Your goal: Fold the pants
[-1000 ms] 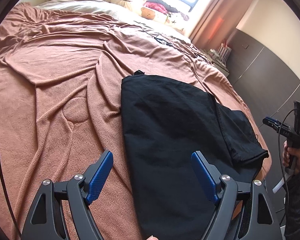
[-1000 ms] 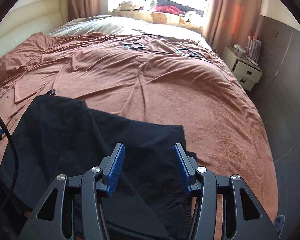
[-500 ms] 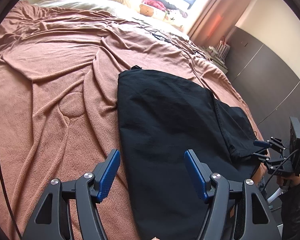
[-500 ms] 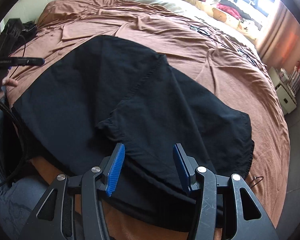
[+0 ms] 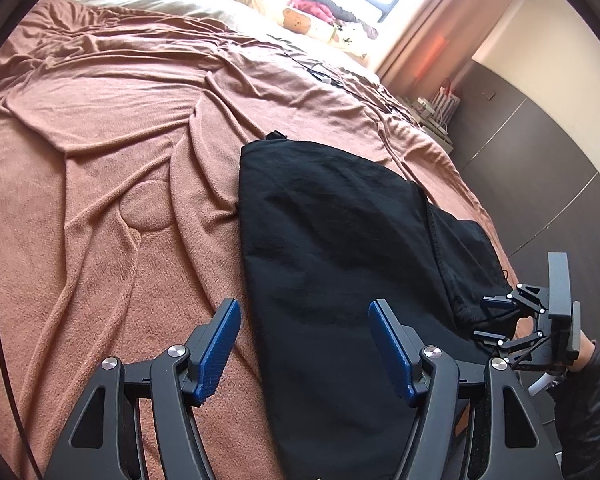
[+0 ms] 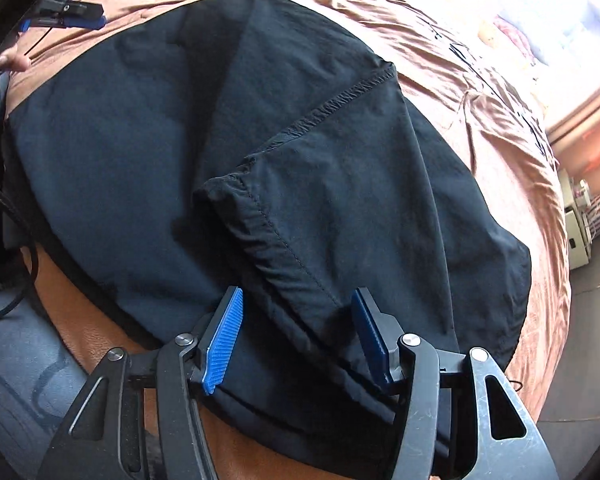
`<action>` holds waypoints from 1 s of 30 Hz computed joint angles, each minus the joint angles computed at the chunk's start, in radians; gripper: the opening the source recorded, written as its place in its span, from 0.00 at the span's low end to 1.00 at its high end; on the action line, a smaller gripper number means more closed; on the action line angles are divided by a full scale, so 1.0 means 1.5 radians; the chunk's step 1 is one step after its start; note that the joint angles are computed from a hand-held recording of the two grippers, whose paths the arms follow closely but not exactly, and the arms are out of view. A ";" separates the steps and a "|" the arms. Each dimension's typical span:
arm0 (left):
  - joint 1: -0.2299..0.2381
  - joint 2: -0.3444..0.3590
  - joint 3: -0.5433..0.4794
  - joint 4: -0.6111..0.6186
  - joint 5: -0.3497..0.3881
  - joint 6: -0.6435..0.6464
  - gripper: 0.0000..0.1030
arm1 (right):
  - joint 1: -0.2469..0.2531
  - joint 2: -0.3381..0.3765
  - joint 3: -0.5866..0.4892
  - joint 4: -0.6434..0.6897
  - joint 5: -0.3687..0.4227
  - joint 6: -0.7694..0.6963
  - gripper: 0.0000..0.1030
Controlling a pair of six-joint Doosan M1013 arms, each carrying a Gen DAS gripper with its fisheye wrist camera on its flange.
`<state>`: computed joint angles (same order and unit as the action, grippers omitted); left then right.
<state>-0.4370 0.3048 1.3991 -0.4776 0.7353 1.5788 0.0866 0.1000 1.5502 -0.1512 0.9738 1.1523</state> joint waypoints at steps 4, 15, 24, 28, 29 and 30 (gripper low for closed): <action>0.000 -0.002 0.001 0.000 -0.001 0.001 0.67 | -0.007 0.008 -0.007 0.025 0.009 -0.006 0.52; 0.001 -0.005 0.006 0.006 -0.008 -0.006 0.67 | -0.012 -0.002 0.004 0.057 -0.031 0.006 0.04; -0.002 -0.002 0.002 0.012 -0.005 -0.008 0.67 | -0.077 -0.034 0.010 0.214 -0.086 0.002 0.02; -0.001 -0.002 0.002 0.014 -0.008 -0.012 0.67 | -0.096 -0.042 0.012 0.238 -0.105 0.024 0.02; -0.001 -0.002 0.002 0.014 -0.008 -0.013 0.67 | -0.100 -0.047 0.016 0.241 -0.108 0.040 0.02; 0.000 -0.002 0.002 0.013 -0.009 -0.014 0.67 | -0.107 -0.048 0.017 0.250 -0.114 0.048 0.02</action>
<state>-0.4376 0.3016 1.4026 -0.4577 0.7223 1.5573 -0.0736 0.0287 1.5752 0.2241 0.8034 1.2240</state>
